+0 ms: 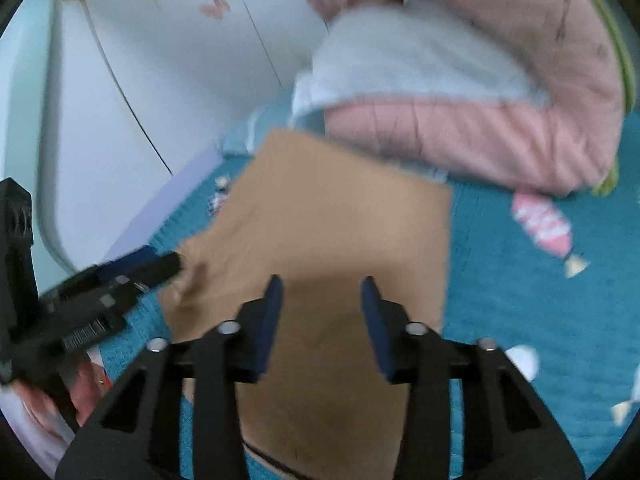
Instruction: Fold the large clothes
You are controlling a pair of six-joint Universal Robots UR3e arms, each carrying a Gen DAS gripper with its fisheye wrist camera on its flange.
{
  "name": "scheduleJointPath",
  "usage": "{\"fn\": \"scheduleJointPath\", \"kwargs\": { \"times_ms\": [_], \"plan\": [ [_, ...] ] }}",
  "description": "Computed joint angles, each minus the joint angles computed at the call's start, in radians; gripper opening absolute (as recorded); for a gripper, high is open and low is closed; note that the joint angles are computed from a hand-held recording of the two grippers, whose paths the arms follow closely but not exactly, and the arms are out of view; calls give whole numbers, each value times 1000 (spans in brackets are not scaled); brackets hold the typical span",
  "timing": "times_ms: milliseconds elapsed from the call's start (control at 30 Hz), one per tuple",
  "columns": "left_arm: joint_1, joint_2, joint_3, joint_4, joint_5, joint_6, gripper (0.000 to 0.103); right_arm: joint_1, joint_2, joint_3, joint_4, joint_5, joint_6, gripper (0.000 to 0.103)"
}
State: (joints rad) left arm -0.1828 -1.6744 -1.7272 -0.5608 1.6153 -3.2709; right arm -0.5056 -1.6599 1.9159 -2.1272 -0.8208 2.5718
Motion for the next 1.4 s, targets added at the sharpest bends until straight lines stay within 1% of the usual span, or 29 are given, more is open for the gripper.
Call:
{"fn": "scheduleJointPath", "kwargs": {
  "times_ms": [33,67,100,167,200,267,333,400,467,533,567,600,633,700,733,767,833,933,967,1000,1067,1100,1133,1167,1200,1267,1333,1367,1400],
  "plan": [
    [-16,-61,15,-20,54,1,47,0,14,16,-11,-17,-9,26],
    [-14,-90,-7,-3,70,13,47,-3,13,25,-4,-29,-28,17],
    [19,-85,-71,49,28,37,47,-27,-4,35,49,-32,-94,7],
    [126,-1,-227,133,-105,81,47,-88,-50,41,181,-37,-222,0],
    [172,44,-276,137,-156,99,47,-119,-75,54,213,-62,-271,0],
    [216,105,-309,108,-171,129,47,-185,-85,67,257,-78,-336,1],
    [233,180,-333,94,-179,148,42,-245,-88,32,328,-43,-364,1],
    [248,232,-320,98,-213,156,40,-255,-68,-21,326,8,-335,1],
    [241,225,-255,86,-253,134,40,-211,-20,-90,260,46,-250,1],
    [221,151,-154,84,-280,107,34,-129,70,-195,167,84,-122,1],
    [196,81,-73,75,-277,93,34,-100,99,-227,140,97,-87,1],
    [171,12,1,75,-269,77,34,-41,170,-290,59,101,-1,1],
    [153,-48,64,65,-265,67,34,25,257,-371,-23,85,102,1],
    [121,-194,204,30,-226,34,34,100,357,-472,-55,67,170,1],
    [118,-243,247,14,-212,27,33,141,400,-507,-83,21,199,1],
    [114,-292,280,1,-185,18,31,172,426,-526,-101,-32,209,1],
    [141,-320,257,24,-207,-8,31,185,455,-505,-133,-79,192,0],
    [201,-259,117,112,-297,6,29,111,397,-352,-147,-36,96,0],
    [206,-238,89,121,-300,31,29,73,362,-307,-117,-9,50,0],
    [201,-213,57,134,-278,59,31,41,322,-270,-87,3,9,0],
    [178,-169,16,146,-209,72,35,7,266,-228,-58,-2,-38,0],
    [169,-148,0,148,-180,68,40,-15,232,-208,-40,-7,-62,0],
    [148,-126,-16,148,-120,54,45,-37,206,-202,-4,-7,-86,0],
    [121,-107,-28,148,-47,31,57,-60,182,-199,48,0,-118,6],
    [106,-85,-44,150,-5,10,61,-89,152,-199,111,16,-154,6],
    [95,-32,-83,146,24,-13,61,-139,96,-184,191,48,-211,6],
    [59,11,-93,101,101,-46,61,-183,42,-183,269,69,-244,16],
    [44,29,-99,83,125,-54,62,-216,-4,-175,323,78,-262,38],
    [21,62,-116,67,160,-70,67,-253,-60,-148,350,90,-271,65]
  ]
}}
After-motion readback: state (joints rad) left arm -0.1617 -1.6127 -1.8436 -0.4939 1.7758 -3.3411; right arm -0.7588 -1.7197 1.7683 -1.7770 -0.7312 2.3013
